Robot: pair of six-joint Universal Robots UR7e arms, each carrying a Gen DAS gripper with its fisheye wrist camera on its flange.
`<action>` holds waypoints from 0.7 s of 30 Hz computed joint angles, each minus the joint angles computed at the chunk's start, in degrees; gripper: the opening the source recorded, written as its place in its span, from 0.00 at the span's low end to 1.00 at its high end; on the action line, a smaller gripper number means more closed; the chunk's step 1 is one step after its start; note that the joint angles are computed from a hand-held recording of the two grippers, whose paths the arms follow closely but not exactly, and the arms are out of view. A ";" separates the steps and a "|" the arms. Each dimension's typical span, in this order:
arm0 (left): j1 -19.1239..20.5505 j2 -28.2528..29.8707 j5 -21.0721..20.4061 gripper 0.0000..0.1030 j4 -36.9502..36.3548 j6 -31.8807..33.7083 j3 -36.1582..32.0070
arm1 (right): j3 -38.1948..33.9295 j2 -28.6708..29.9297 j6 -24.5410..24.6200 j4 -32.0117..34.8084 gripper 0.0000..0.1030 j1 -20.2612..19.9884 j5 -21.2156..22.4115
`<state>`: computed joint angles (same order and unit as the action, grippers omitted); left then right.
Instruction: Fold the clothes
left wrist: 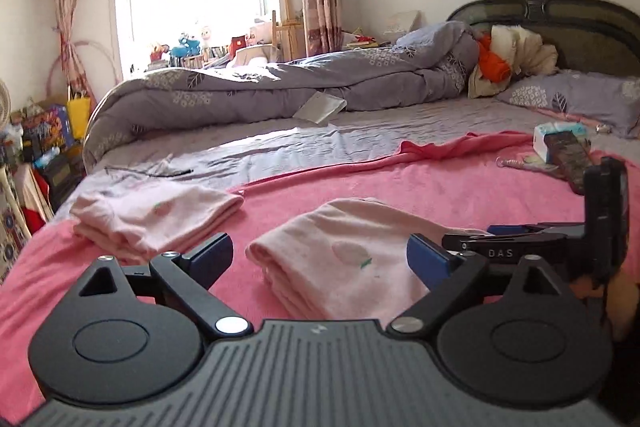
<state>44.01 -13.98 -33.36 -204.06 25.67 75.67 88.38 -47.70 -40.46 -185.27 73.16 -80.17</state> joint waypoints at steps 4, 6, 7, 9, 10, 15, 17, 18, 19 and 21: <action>3.04 9.02 2.15 0.94 9.62 6.93 -16.12 | -0.22 -0.41 1.22 1.46 0.78 -0.65 2.04; 4.62 11.16 2.08 1.00 11.52 7.01 -19.76 | -0.19 -0.50 1.40 1.64 0.78 -0.79 2.54; 5.30 11.16 1.27 1.00 10.60 6.52 -19.64 | -0.23 -0.54 1.46 1.79 0.78 -0.84 2.77; 6.62 11.16 -0.20 1.00 8.85 5.63 -19.45 | -0.29 -0.61 1.59 2.09 0.78 -0.94 3.18; 6.77 10.83 0.52 1.00 7.61 6.53 -19.12 | -0.27 -0.64 1.66 2.18 0.79 -1.00 3.41; 9.48 3.32 -6.60 1.00 12.49 -6.21 -10.24 | -0.30 -0.57 1.58 2.26 0.79 -0.99 3.63; 10.81 0.83 -10.97 1.00 14.72 -12.11 -7.62 | -0.29 -0.56 1.58 2.23 0.79 -0.98 3.63; 11.37 -0.04 -12.86 1.00 15.12 -14.10 -6.68 | -0.28 -0.54 1.62 2.20 0.79 -0.95 3.60; 12.01 -0.84 -14.80 1.00 15.84 -16.27 -5.97 | -0.25 -0.54 1.62 2.14 0.79 -0.94 3.59; 12.82 -1.88 -17.32 1.00 16.40 -18.63 -4.93 | -0.28 -0.49 1.59 2.10 0.79 -0.91 3.49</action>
<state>56.83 -15.86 -50.68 -187.66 7.05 70.74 88.10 -48.19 -38.87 -183.17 72.25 -76.68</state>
